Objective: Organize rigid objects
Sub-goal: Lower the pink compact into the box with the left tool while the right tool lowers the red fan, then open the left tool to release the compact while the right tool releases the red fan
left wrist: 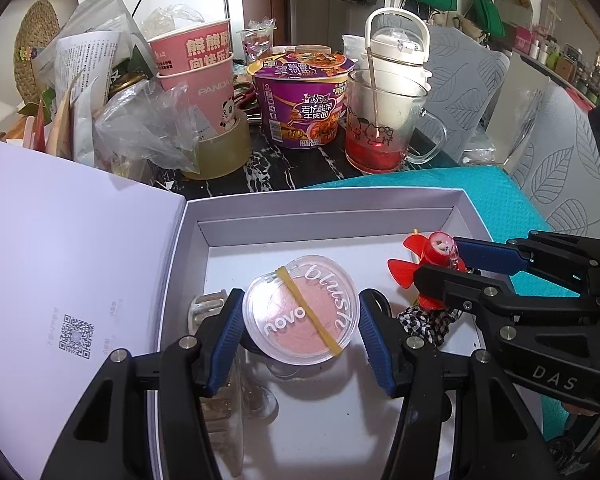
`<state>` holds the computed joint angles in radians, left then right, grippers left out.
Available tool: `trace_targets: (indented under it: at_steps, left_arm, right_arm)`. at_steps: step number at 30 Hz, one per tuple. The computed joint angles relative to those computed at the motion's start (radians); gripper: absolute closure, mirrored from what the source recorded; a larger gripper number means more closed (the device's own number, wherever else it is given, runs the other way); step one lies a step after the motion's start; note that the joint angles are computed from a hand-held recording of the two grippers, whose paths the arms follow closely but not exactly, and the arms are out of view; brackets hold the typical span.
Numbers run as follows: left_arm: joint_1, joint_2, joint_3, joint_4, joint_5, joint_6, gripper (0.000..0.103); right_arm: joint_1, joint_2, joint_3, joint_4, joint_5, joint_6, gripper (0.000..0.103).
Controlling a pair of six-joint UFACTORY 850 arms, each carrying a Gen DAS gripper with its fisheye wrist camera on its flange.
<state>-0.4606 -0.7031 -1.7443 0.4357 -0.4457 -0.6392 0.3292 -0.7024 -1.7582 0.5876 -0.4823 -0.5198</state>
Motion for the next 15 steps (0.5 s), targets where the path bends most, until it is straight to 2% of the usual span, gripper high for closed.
trace_targets:
  at_steps: [4, 7, 15]
  left_arm:
    - [-0.001, -0.005, -0.009, -0.006, -0.015, 0.01, 0.047]
    - [0.005, -0.024, -0.036, -0.103, -0.047, 0.088, 0.047]
    - [0.0, -0.044, -0.062, -0.104, -0.08, 0.093, 0.047]
  right_arm:
    - [0.001, -0.004, -0.004, -0.025, -0.004, 0.022, 0.067]
    - [0.001, -0.005, -0.006, -0.039, -0.008, 0.034, 0.066]
    - [0.002, 0.003, -0.002, -0.067, 0.002, 0.056, 0.063]
